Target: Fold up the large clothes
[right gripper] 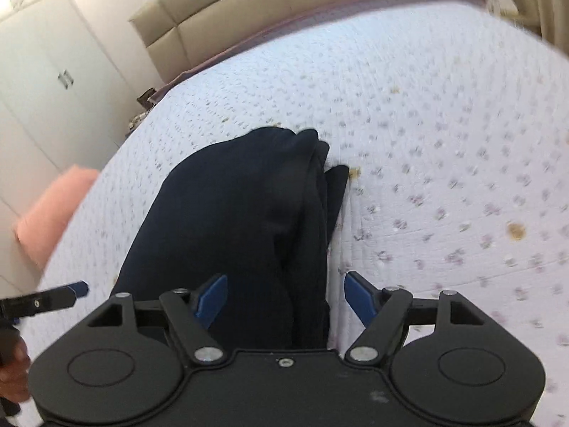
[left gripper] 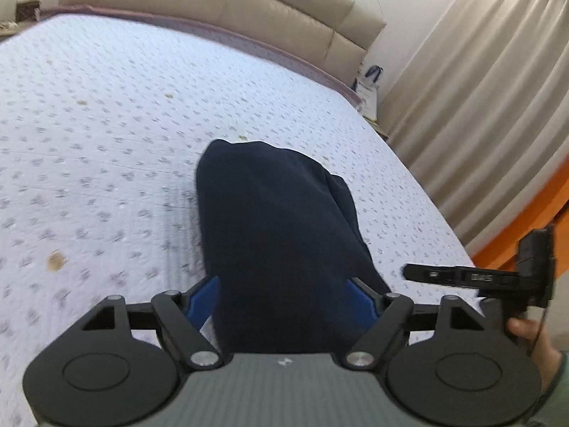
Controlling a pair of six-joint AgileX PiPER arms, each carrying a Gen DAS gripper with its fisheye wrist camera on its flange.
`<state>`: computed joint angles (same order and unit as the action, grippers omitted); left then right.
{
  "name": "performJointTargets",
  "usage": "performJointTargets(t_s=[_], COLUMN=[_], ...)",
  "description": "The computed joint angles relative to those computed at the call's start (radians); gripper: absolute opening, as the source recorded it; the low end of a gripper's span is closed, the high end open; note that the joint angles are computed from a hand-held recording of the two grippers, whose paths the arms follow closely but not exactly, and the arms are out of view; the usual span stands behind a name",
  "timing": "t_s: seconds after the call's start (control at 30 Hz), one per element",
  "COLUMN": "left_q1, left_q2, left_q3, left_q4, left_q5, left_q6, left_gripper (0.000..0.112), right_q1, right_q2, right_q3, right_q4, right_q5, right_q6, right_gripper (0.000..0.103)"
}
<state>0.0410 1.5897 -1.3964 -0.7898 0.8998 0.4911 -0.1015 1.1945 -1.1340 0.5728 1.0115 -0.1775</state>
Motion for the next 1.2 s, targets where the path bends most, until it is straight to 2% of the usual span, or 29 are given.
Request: performJointTargets(t_s=[0.1,0.2,0.23,0.33,0.37,0.4,0.5,0.6,0.67,0.73,0.8,0.93,1.0,1.03,1.13,1.17,1.2], left_q1=[-0.019,-0.030,-0.035,-0.028,-0.012,0.006,0.053,0.061,0.063,0.053,0.049,0.074,0.065,0.057,0.048,0.056,0.064], left_q2=[0.088,0.191,0.221,0.278,0.295,0.318,0.352,0.324,0.325,0.350,0.381,0.456,0.461,0.455,0.420,0.409,0.405], left_q3=[-0.084,-0.172,-0.197,-0.204,-0.195,-0.197,-0.176,-0.136,-0.140,-0.171,-0.189,-0.158,-0.142,-0.141,-0.094,-0.073,-0.063], left_q4=[0.023,0.054,0.071,0.032,-0.020,-0.056,-0.171,-0.192,-0.202,-0.200,-0.221,-0.383,-0.423,-0.418,-0.448,-0.472,-0.488], left_q5=[0.009,0.043,0.058,0.061,0.070,0.086,0.130,0.114,0.118,0.124,0.136,0.181,0.166,0.155,0.115,0.120,0.127], left_q6=[-0.078,-0.168,-0.197,-0.197,-0.175,-0.167,-0.148,-0.111,-0.082,-0.100,-0.099,-0.058,-0.019,-0.007,0.059,0.090,0.118], left_gripper=[0.079,0.079,0.079,0.086,0.089,0.091,0.089,0.089,0.090,0.091,0.095,0.097,0.097,0.096,0.084,0.077,0.071], right_q1=[0.007,0.051,0.062,0.012,-0.011,-0.029,-0.119,-0.131,-0.101,-0.054,-0.060,-0.099,-0.092,-0.094,-0.068,-0.058,-0.050], right_q2=[0.075,0.076,0.080,0.120,0.134,0.149,0.201,0.192,0.199,0.210,0.230,0.232,0.235,0.241,0.207,0.186,0.170], right_q3=[0.007,0.069,0.079,0.087,0.091,0.091,0.056,0.039,0.037,0.056,0.090,0.145,0.139,0.136,0.155,0.160,0.163], right_q4=[0.033,0.022,0.017,0.108,0.142,0.161,0.263,0.291,0.285,0.252,0.300,0.409,0.422,0.438,0.444,0.437,0.433], right_q5=[-0.035,-0.168,-0.184,-0.150,-0.136,-0.121,0.005,0.045,0.041,-0.006,-0.023,-0.030,-0.014,0.002,-0.032,-0.043,-0.049], right_q6=[-0.013,-0.047,-0.056,-0.138,-0.162,-0.172,-0.210,-0.237,-0.253,-0.248,-0.263,-0.341,-0.352,-0.354,-0.347,-0.333,-0.324], right_gripper=[0.087,0.087,0.088,0.092,0.099,0.102,0.102,0.102,0.102,0.103,0.103,0.103,0.092,0.079,0.062,0.056,0.054])
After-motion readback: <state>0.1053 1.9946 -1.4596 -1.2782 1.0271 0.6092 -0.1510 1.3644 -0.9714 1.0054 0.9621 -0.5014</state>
